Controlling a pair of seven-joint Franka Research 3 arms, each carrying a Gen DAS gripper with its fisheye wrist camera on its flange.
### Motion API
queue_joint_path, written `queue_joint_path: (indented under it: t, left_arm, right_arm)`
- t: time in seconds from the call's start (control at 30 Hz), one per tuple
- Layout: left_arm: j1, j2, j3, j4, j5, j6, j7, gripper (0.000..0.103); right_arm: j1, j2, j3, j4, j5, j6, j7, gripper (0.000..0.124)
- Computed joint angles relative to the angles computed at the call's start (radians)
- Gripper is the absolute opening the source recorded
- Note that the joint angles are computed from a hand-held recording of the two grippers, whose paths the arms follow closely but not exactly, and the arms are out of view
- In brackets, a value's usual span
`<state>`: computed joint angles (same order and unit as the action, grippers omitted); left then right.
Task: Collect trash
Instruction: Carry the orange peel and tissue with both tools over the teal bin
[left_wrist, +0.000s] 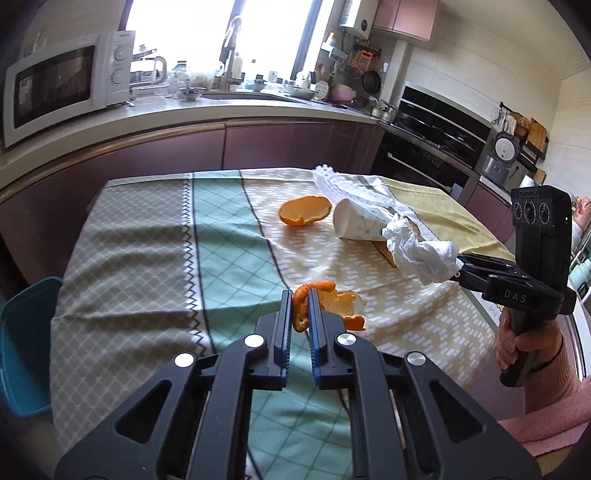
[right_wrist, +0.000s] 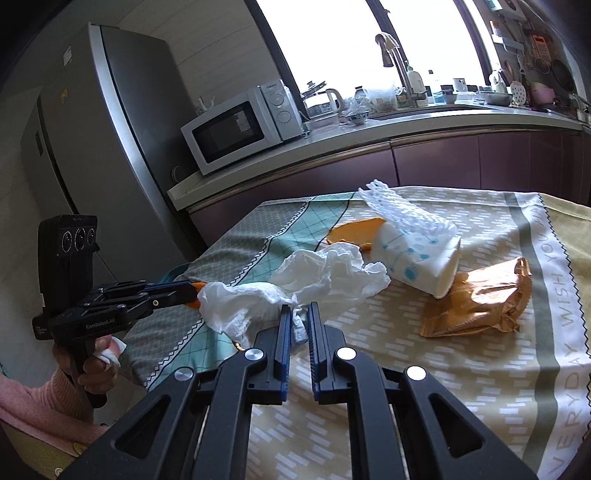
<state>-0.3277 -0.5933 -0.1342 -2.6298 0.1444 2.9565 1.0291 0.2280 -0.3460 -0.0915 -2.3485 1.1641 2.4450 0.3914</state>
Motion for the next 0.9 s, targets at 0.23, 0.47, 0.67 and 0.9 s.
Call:
queue_joint_path:
  t: [0.23, 0.47, 0.67, 0.9]
  left_arm:
    - [0.126, -0.250, -0.002, -0.119, 0.044, -0.088, -0.062, 0.009]
    - [0.256, -0.471, 0.040, -0.202, 0.090, -0.213, -0.084, 0.008]
    - [0.359, -0.579, 0.101, -0.247, 0.111, -0.282, -0.066, 0.008]
    - [0.460, -0.575, 0.146, -0.277, 0.116, -0.268, -0.035, 0.008]
  right_arm:
    - [0.056, 0.045, 0.048, 0.071, -0.014, -0.039, -0.016, 0.008]
    - [0.120, 0.136, 0.114, 0.186, -0.048, -0.076, -0.022, 0.008]
    - [0.172, 0.230, 0.175, 0.297, -0.099, -0.092, -0.018, 0.008]
    - [0.207, 0.372, 0.235, 0.441, -0.208, -0.092, 0.030, 0.008]
